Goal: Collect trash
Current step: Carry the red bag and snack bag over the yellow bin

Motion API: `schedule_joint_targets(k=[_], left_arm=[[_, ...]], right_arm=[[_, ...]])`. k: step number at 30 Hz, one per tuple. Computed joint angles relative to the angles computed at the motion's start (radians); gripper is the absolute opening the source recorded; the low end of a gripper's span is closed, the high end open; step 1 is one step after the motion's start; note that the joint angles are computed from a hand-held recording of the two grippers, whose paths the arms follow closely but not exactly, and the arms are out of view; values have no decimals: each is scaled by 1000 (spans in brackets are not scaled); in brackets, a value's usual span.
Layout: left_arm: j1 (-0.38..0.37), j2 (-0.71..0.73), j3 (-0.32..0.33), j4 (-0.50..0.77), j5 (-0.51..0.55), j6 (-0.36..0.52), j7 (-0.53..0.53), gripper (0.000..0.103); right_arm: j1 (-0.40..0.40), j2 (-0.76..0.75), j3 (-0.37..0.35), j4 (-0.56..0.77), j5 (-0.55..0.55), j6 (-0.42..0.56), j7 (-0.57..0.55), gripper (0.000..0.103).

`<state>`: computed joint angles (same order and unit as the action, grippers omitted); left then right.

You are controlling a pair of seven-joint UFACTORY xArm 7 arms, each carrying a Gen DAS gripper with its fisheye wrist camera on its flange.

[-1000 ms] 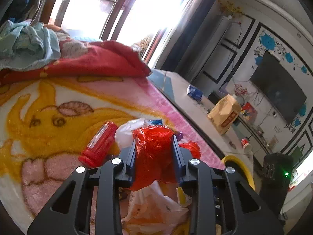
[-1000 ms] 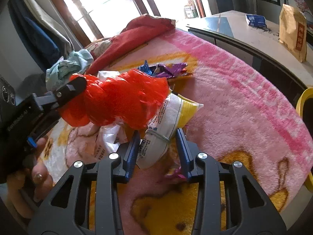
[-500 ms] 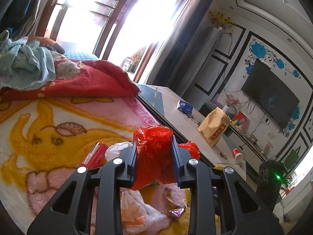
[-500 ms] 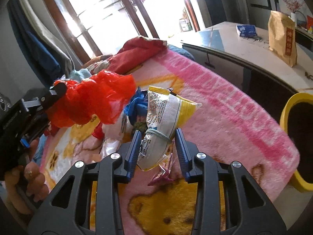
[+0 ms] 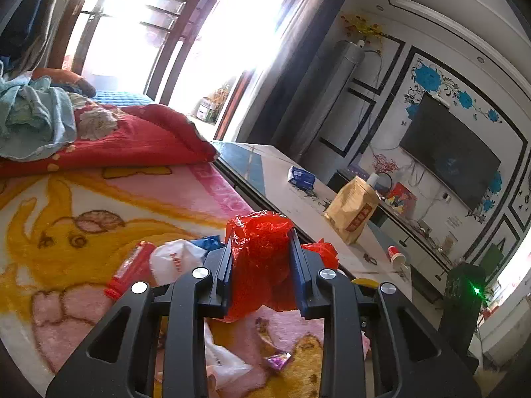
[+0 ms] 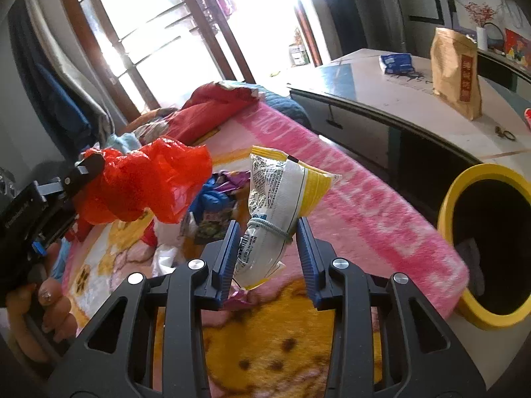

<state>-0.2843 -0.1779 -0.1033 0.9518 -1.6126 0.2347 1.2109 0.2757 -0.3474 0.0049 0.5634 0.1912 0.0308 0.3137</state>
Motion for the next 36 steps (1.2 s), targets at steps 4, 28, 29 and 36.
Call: schedule_joint_targets(k=[4,28,29,36], left_arm=[[-10,9,-11,10,1,-2,4,27],[-107,74,-58,59,132,-46,-56,27],[-110,77,-58,62,138,-45,-58,27],[-137,97,-72,80,174,-49,-72,27]], right_arm=[[-44,-41,14,-25,-21,10,15,28],[-201,-222,-17,-154,-83,63,35,28],[-213,-230,-16,-159,-86,66,36,28],[-275,-272,-27,-184,-100,84,31,28]])
